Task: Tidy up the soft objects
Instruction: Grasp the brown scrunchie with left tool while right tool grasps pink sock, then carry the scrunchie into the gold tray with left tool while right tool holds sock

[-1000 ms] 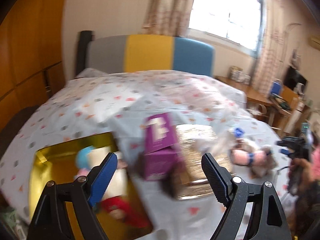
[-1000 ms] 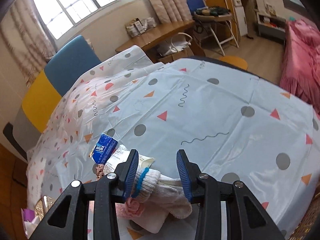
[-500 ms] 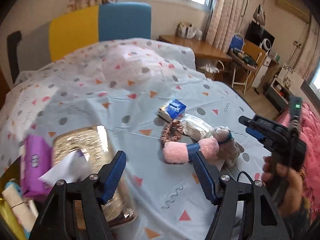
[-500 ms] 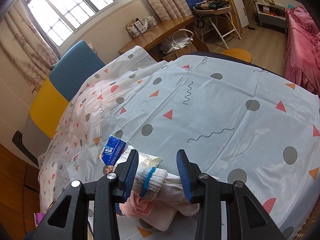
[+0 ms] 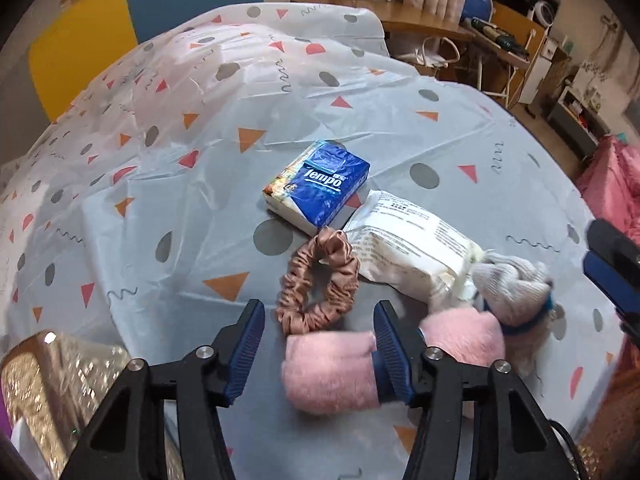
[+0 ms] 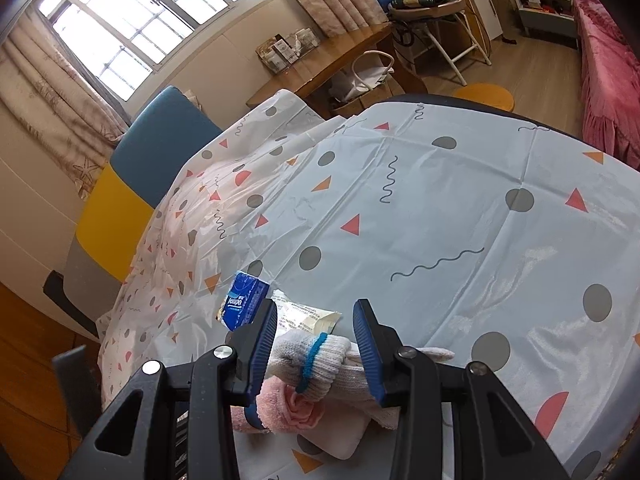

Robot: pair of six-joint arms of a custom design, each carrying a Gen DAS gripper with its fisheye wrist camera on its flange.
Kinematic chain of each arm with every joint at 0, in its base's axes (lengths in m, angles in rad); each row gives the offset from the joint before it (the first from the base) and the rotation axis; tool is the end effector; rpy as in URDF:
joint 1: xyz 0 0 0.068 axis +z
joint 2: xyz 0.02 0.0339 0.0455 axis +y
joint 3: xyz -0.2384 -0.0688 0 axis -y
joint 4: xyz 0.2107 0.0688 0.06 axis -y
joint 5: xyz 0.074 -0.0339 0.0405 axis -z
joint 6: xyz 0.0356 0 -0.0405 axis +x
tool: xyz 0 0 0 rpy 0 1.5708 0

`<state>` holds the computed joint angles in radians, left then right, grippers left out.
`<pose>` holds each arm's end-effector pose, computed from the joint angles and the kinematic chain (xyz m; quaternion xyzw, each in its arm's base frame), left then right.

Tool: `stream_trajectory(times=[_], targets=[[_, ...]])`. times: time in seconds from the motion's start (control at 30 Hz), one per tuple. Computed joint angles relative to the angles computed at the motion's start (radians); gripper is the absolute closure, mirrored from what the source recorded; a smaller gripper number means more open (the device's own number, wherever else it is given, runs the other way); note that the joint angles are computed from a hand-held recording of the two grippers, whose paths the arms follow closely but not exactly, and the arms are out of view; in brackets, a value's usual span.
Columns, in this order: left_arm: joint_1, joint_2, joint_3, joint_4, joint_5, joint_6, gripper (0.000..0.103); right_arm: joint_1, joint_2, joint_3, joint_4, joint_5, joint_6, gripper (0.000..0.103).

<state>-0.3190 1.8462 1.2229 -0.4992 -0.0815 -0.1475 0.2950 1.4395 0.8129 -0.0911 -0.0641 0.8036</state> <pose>0.3222 -0.1034 0.1700 0.0744 0.9714 -0.0127 0.2253 0.2645 0.0828 0.2029 0.2161 0.8840 0.2408 0.3375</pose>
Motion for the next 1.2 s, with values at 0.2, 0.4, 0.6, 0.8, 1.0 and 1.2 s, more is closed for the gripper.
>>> stream_trajectory(times=[0.2, 0.4, 0.6, 0.8, 1.0, 1.2], targets=[[0.035, 0.157, 0.127, -0.029, -0.013, -0.032, 0.042, 0.004, 0.008, 0.000, 0.005, -0.010, -0.001, 0.063], [0.060, 0.146, 0.088, -0.009, 0.025, -0.052, 0.085, 0.009, 0.017, -0.001, 0.011, -0.004, -0.002, 0.063], [0.065, -0.065, -0.068, 0.027, 0.024, -0.081, 0.086, 0.014, 0.020, -0.001, 0.023, 0.008, -0.016, 0.063], [0.076, -0.338, -0.204, 0.001, 0.065, -0.096, 0.085, 0.025, 0.018, -0.013, 0.064, -0.031, -0.032, 0.063], [0.101, -0.606, -0.285, -0.081, 0.101, -0.068, 0.085, 0.089, 0.067, 0.013, 0.149, -0.191, -0.116, 0.064], [0.159, -0.841, -0.341, -0.199, 0.165, -0.010, 0.085, 0.173, 0.207, 0.162, -0.033, -0.147, -0.192, 0.064]])
